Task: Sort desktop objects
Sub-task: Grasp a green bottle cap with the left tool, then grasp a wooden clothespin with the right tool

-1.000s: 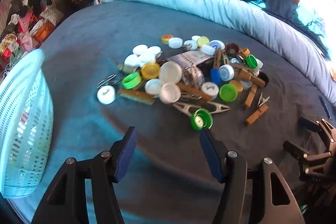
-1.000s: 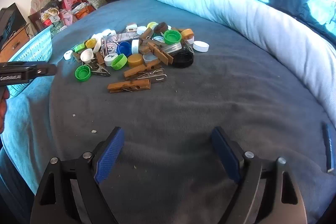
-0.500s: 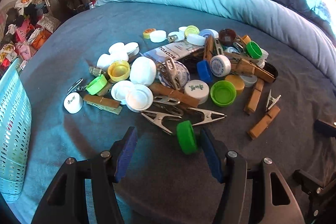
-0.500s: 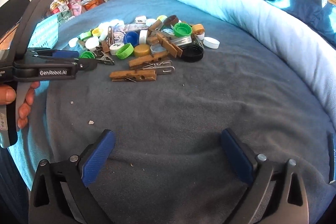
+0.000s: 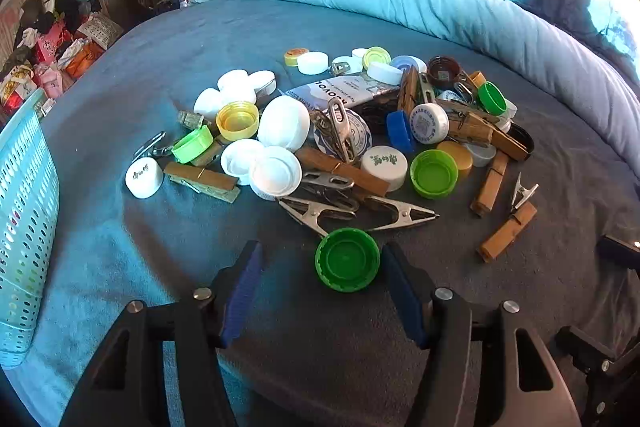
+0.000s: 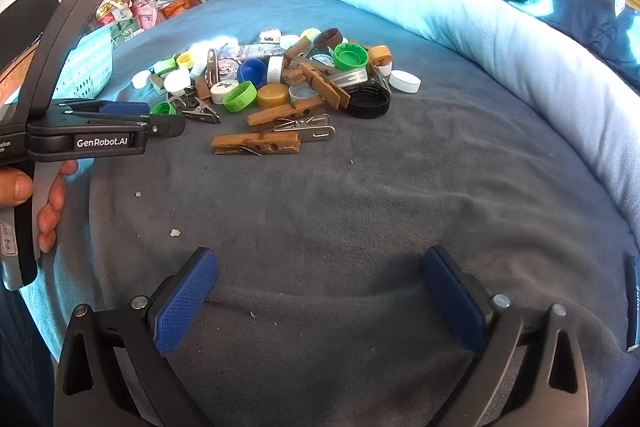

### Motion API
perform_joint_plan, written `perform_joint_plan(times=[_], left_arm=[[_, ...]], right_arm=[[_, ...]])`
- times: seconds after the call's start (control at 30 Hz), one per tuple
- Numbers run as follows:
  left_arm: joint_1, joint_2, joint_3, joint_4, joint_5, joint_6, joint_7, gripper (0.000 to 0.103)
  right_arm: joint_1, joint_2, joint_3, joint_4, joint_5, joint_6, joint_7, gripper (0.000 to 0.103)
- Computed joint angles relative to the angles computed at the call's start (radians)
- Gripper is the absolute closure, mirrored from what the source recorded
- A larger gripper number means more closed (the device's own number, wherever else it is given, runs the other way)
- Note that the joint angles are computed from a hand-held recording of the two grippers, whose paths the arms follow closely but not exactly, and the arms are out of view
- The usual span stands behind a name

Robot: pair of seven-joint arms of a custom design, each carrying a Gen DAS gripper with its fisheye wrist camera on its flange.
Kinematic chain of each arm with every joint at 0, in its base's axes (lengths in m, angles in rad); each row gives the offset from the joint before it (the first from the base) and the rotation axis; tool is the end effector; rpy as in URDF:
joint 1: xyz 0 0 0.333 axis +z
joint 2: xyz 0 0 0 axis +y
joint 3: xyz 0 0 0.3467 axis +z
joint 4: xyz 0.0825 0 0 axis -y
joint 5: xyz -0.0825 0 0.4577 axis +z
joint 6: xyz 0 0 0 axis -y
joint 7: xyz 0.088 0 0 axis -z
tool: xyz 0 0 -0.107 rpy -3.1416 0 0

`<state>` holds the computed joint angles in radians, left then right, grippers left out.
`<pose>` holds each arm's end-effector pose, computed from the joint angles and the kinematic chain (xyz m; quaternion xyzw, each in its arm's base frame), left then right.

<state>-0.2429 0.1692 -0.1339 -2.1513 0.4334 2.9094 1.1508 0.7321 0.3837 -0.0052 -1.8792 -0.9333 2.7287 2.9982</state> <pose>0.6047 -0.2647 0.3667 -0.5501 0.7784 -0.2280 0.1987 0.5239 0.5068 0.3272 -0.6923 0.6361 -0.2009 0.2752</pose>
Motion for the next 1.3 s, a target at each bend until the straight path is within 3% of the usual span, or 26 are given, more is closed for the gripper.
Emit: perform_joint_plan(times=[0.1,0.17,0.2,0.3,0.37,0.43,0.53,0.7,0.83,0.97,1.0,1.07,1.3], left_arm=[[0.044,-0.023,-0.054,-0.027,-0.15,0.005,0.128,0.067],[0.047,-0.042,-0.058,-0.047,-0.19,0.014,0.158,0.067],[0.047,-0.049,-0.057,-0.054,-0.205,0.018,0.164,0.067],[0.05,-0.06,-0.053,-0.064,-0.241,0.024,0.175,0.067],[0.051,-0.061,-0.049,-0.063,-0.252,0.02,0.174,0.067],[0.053,-0.063,-0.05,-0.064,-0.265,0.026,0.184,0.067],[0.075,-0.07,-0.073,-0.07,-0.348,0.03,0.276,0.067],[0.079,-0.064,-0.077,-0.065,-0.427,0.024,0.339,0.067],[0.079,-0.06,-0.082,-0.064,-0.472,0.019,0.368,0.067],[0.08,-0.067,-0.088,-0.071,-0.515,0.02,0.4,0.067],[0.077,-0.068,-0.086,-0.071,-0.514,0.019,0.397,0.067],[0.077,-0.07,-0.085,-0.072,-0.524,0.02,0.406,0.067],[0.081,-0.088,-0.089,-0.078,-0.566,0.024,0.445,0.067]], right_arm=[[0.014,-0.017,-0.022,-0.019,-0.049,0.022,0.077,0.019],[0.013,-0.035,-0.04,-0.038,-0.118,0.088,0.158,0.051],[0.01,-0.037,-0.042,-0.038,-0.142,0.101,0.173,0.054],[-0.014,-0.016,-0.028,-0.008,-0.151,0.145,0.172,0.054],[-0.027,0.019,-0.018,0.032,-0.094,0.159,0.124,0.039],[-0.012,0.05,-0.031,0.078,-0.067,0.154,0.106,0.032],[-0.032,0.109,-0.001,0.16,0.06,0.115,-0.03,0.033],[-0.028,0.192,0.021,0.285,0.221,-0.023,-0.232,0.032],[0.011,0.214,-0.015,0.322,0.272,-0.07,-0.281,0.031],[0.018,0.226,-0.026,0.338,0.335,-0.057,-0.278,0.017],[0.024,0.233,-0.031,0.351,0.344,-0.07,-0.28,0.018],[0.046,0.239,-0.051,0.362,0.337,-0.09,-0.267,0.042],[0.074,0.2,-0.091,0.3,0.28,-0.026,-0.171,0.044]])
